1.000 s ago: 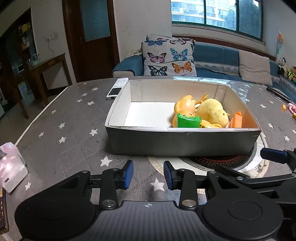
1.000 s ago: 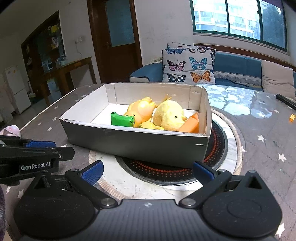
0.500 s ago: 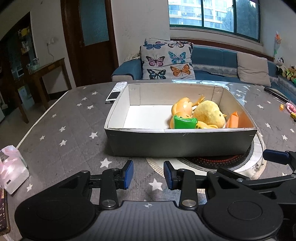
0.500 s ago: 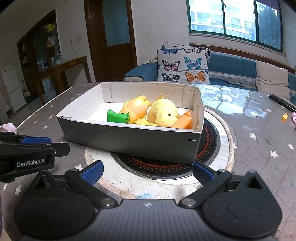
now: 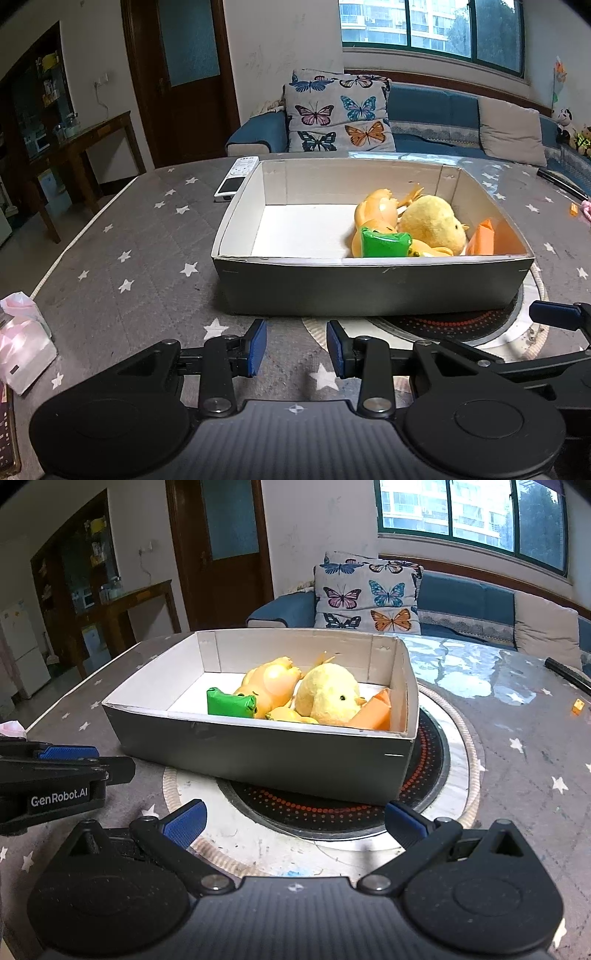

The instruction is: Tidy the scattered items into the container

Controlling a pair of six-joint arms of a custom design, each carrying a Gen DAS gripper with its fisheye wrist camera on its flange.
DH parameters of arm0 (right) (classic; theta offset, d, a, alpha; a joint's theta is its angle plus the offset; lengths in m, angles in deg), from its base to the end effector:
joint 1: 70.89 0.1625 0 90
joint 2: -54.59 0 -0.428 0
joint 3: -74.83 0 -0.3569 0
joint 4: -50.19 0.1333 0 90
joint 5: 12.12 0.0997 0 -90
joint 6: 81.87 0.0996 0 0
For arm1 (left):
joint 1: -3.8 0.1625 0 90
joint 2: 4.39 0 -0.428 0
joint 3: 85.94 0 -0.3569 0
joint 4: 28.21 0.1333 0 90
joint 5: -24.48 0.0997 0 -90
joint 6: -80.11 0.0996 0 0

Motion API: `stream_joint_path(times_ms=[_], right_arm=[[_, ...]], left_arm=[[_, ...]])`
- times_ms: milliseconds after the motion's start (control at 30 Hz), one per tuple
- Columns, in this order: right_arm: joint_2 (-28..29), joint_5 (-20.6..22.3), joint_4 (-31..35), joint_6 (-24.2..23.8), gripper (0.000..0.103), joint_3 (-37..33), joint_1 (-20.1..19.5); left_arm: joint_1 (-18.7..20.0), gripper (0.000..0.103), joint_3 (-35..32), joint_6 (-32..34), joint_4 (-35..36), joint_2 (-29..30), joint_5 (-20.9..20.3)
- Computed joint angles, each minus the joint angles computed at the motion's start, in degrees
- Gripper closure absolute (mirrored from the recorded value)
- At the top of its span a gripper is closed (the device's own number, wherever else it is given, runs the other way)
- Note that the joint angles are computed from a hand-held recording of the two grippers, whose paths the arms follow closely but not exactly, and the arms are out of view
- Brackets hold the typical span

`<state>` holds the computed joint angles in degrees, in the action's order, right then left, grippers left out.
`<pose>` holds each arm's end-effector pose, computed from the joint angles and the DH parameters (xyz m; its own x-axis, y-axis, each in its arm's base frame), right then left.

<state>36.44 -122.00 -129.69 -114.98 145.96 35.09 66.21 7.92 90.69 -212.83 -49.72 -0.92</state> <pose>0.3041 -0.7009 -0.0042 -0.6841 -0.4724 0.5558 -0.7090 0.6097 -0.3544 -0.0972 -0.6681 0.2417 -0.6110 -0.2588 -0.7481 0.4409 0.6736 -0.5932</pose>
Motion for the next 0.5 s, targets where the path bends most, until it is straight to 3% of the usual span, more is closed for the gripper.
stream_joint_path(times_ms=[500], right_arm=[[2.0, -1.1, 3.9, 0.3, 0.0, -4.4, -0.2]], left_arm=[[1.4, 0.065, -3.0, 0.7, 3.0, 1.5, -0.9]])
